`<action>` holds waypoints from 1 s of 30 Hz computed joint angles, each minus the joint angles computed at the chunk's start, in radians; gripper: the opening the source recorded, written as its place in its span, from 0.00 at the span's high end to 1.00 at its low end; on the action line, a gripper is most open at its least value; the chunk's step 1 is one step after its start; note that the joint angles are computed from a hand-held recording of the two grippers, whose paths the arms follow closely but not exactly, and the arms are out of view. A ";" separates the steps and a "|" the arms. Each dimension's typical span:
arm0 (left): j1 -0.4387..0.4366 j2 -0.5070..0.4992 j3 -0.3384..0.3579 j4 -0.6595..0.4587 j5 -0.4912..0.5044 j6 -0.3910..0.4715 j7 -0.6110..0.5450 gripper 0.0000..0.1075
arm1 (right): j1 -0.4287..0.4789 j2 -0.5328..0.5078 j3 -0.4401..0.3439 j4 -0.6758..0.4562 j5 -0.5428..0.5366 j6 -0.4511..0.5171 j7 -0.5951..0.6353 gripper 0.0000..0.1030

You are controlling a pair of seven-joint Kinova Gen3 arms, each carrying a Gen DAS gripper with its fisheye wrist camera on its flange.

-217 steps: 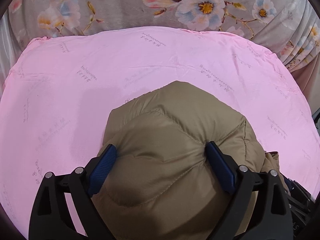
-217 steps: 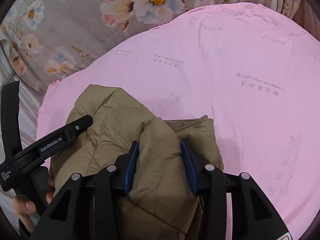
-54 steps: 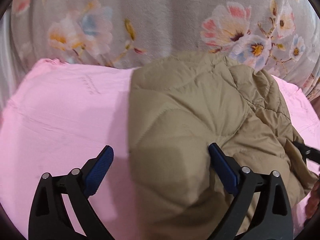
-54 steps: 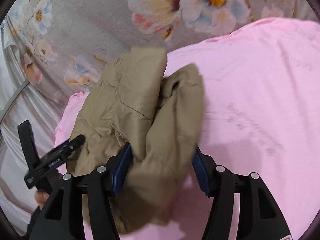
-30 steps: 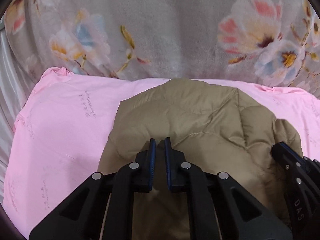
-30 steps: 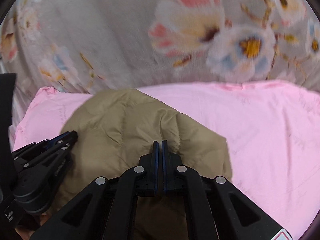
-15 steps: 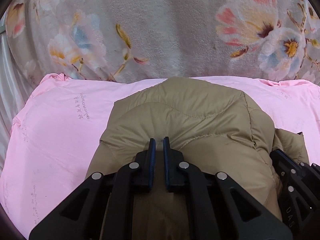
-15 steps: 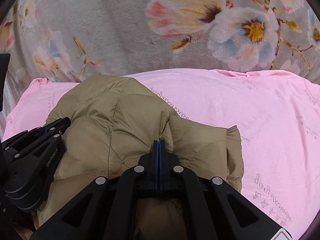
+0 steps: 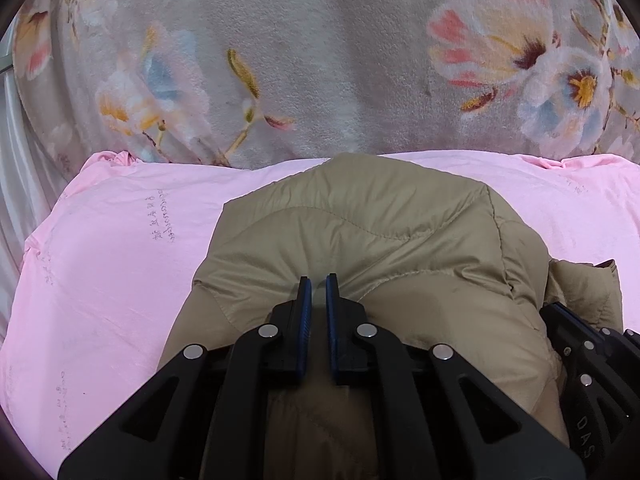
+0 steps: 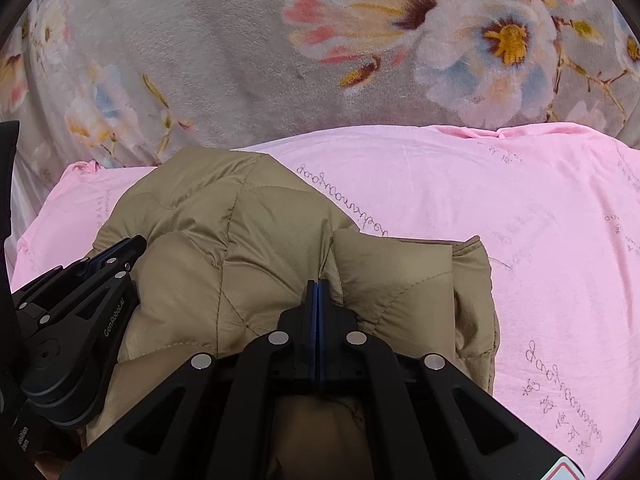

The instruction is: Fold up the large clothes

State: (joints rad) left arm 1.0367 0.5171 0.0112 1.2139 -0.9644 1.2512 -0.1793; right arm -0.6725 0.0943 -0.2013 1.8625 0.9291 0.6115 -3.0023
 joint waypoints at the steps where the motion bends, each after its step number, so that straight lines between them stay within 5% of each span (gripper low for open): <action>1: -0.001 0.001 0.000 -0.001 0.000 0.000 -0.001 0.95 | -0.001 0.001 0.000 0.002 0.005 -0.001 -0.007 1.00; 7: 0.001 0.005 -0.001 -0.006 -0.002 0.007 -0.005 0.95 | 0.010 0.002 0.003 0.024 0.019 -0.040 -0.034 1.00; 11: -0.002 -0.012 0.001 0.012 0.003 -0.010 0.004 0.95 | 0.085 0.006 -0.088 -0.011 -0.031 0.021 0.039 1.00; 16: 0.014 -0.112 0.034 0.119 -0.009 -0.030 0.072 0.90 | -0.062 -0.143 -0.087 0.050 0.083 0.200 -0.092 0.95; 21: 0.047 -0.199 0.116 0.219 -0.033 0.008 0.165 0.90 | -0.038 -0.258 -0.180 0.119 0.012 0.155 -0.057 0.93; 25: 0.061 -0.200 0.159 0.277 -0.075 0.033 0.239 0.90 | -0.002 -0.225 -0.240 0.156 -0.006 0.132 -0.091 0.93; 30: 0.083 -0.165 0.178 0.315 -0.148 0.064 0.312 0.91 | -0.011 -0.160 -0.303 0.208 0.154 0.183 -0.269 0.96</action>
